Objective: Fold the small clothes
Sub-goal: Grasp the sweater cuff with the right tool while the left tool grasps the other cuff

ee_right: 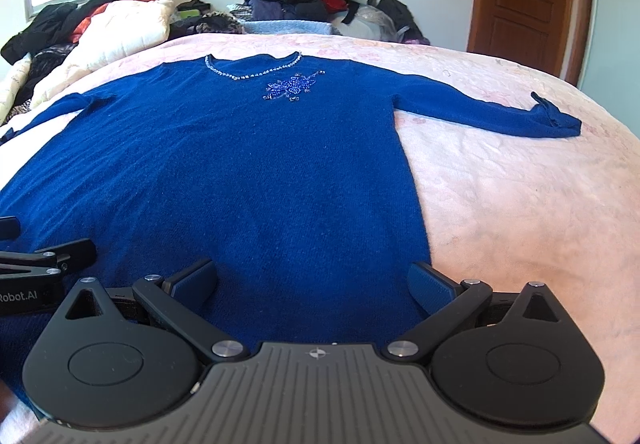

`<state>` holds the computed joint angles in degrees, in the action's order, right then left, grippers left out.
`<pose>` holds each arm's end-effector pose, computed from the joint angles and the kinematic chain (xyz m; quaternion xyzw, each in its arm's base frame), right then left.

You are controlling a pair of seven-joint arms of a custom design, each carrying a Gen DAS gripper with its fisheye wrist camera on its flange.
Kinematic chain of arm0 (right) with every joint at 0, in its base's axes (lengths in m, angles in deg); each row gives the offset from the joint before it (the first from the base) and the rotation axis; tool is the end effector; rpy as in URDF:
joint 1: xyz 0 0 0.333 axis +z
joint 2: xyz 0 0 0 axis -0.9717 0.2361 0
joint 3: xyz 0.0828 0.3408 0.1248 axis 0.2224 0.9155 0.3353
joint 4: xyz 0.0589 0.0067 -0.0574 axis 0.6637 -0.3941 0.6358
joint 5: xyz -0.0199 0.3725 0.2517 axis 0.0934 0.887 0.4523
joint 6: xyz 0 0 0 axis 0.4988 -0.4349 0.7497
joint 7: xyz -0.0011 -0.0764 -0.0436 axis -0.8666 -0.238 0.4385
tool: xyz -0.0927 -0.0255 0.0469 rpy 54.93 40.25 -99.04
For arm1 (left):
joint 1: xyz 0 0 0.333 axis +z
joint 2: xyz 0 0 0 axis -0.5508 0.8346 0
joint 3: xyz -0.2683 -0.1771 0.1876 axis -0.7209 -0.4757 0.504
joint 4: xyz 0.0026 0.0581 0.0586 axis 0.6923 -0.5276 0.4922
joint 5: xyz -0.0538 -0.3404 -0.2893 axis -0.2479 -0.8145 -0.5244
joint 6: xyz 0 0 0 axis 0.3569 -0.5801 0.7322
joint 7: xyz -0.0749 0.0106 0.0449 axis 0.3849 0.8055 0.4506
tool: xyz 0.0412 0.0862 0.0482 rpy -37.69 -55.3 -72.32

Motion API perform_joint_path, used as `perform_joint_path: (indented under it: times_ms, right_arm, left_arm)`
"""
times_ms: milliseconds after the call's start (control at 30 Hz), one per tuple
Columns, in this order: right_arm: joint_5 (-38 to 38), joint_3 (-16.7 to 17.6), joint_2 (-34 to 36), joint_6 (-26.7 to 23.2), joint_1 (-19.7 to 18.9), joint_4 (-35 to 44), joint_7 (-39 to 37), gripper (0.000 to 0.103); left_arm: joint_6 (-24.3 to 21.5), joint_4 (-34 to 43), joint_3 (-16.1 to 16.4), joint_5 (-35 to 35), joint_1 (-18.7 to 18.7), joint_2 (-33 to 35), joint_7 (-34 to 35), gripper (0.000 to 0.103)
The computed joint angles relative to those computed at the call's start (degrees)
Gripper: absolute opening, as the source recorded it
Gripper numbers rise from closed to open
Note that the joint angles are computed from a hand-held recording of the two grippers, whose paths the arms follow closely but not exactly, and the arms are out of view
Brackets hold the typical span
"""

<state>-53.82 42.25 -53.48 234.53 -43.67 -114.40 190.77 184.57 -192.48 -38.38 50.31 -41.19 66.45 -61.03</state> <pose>0.6048 0.4096 0.4435 -0.6091 0.6646 -0.3107 0.3014 0.6055 -0.1991 0.4445 -0.5750 0.6901 -0.3171 0.3043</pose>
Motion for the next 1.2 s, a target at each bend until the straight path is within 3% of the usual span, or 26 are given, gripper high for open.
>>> perform_joint_path:
  times_ms: [100,200,300,400,500,633,700,767,867,900,1100,1167,1200]
  right_arm:
    - [-1.9,-1.15,-2.52,5.32,-1.81,-2.4,3.6,0.102]
    - [-8.44,-3.24,-5.5,12.48,-4.76,-4.83,13.72,0.102]
    - [-13.09,-4.42,-6.46,14.84,-8.91,-4.65,21.98,0.098]
    - [-13.7,-5.43,-5.24,17.98,-13.89,-2.82,27.84,0.089]
    - [-9.71,-7.75,-1.96,25.77,-18.64,0.1,33.71,0.084]
    - [-4.76,-13.36,3.39,31.93,-19.93,4.5,41.55,0.076]
    - [0.43,-12.56,5.47,33.07,-22.55,5.61,39.53,0.075]
    - [8.24,-5.78,6.72,31.24,-28.93,5.89,31.24,0.074]
    - [15.02,0.73,8.89,30.04,-34.85,6.85,22.11,0.072]
    - [16.28,1.51,9.6,29.99,-35.61,7.26,20.29,0.072]
    - [19.83,-5.3,12.69,36.33,-31.89,9.07,19.74,0.067]
    - [20.79,-3.75,13.72,37.35,-33.34,9.89,17.56,0.052]
    - [21.26,-0.9,13.98,37.36,-35.59,9.95,15.59,0.036]
  left_arm:
    - [0.07,0.52,-1.29,-11.13,1.36,0.01,10.64,0.103]
    - [-0.87,2.68,-1.47,-18.61,0.7,0.63,17.47,0.103]
    - [-0.85,6.61,-2.25,-27.09,0.85,3.32,25.05,0.103]
    - [-1.83,10.86,-6.12,-38.71,2.97,6.49,34.73,0.103]
    - [-2.57,15.31,-11.33,-49.46,6.06,9.81,43.79,0.103]
    - [-3.34,20.42,-18.05,-60.09,9.71,13.81,52.98,0.103]
    - [-4.12,22.99,-21.35,-64.55,11.39,15.98,56.85,0.103]
    - [-4.81,25.5,-22.81,-67.39,11.57,18.05,59.39,0.103]
    - [-6.42,29.25,-20.7,-68.52,8.48,20.53,60.59,0.103]
    - [-7.19,30.63,-19.98,-68.86,7.42,21.4,61.01,0.103]
    - [-12.69,38.62,-16.65,-72.08,2.31,26.3,63.71,0.103]
    - [-13.59,40.32,-16.72,-74.22,1.71,27.4,65.17,0.103]
    - [-13.9,41.21,-17.14,-75.58,1.69,28.05,66.15,0.103]
